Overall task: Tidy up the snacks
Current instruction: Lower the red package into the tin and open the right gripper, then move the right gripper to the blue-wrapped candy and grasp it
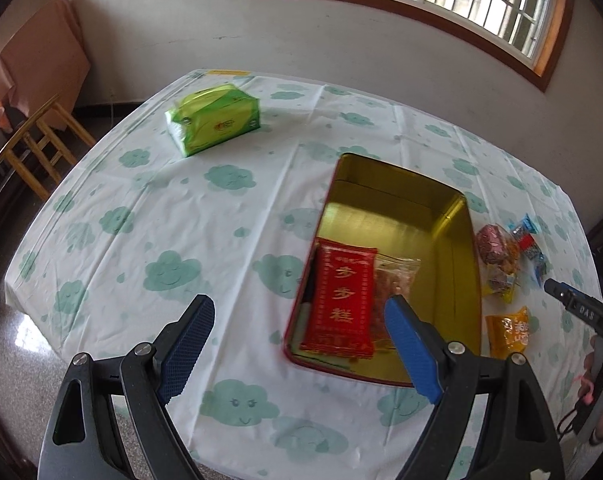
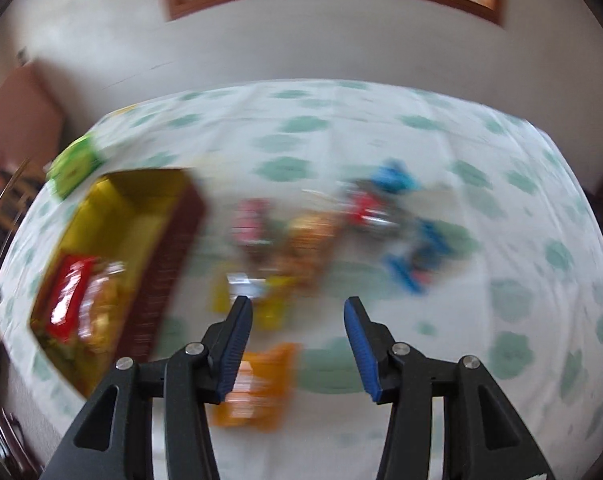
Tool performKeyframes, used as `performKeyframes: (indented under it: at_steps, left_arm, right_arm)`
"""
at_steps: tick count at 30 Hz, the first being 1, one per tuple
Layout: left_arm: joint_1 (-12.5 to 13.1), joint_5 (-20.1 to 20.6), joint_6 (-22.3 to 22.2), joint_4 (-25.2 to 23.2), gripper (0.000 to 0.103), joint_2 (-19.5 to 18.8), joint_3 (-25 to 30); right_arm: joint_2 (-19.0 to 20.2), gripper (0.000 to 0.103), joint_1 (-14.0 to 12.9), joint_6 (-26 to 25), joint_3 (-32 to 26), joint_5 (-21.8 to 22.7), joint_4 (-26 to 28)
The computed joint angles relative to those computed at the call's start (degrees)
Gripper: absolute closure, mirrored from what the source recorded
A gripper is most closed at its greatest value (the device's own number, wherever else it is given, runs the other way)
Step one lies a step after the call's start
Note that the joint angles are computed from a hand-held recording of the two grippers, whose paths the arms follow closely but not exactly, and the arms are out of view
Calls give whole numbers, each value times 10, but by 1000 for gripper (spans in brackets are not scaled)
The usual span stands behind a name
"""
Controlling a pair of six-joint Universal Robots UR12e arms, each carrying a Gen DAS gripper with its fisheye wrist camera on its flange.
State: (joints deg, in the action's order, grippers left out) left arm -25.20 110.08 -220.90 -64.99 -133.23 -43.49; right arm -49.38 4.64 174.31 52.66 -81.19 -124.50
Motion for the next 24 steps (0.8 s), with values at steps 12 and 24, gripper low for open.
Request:
performKeyframes:
  at_steps: [12,24]
  left_arm:
    - [-11,-32,65,-17,18,-62,100]
    - [-17,-52,101,-51,18,-116,191]
  right_arm:
    - [36,54,-41,94,-44,-18,26]
    - [84,54,-39,154,-108,-11,48]
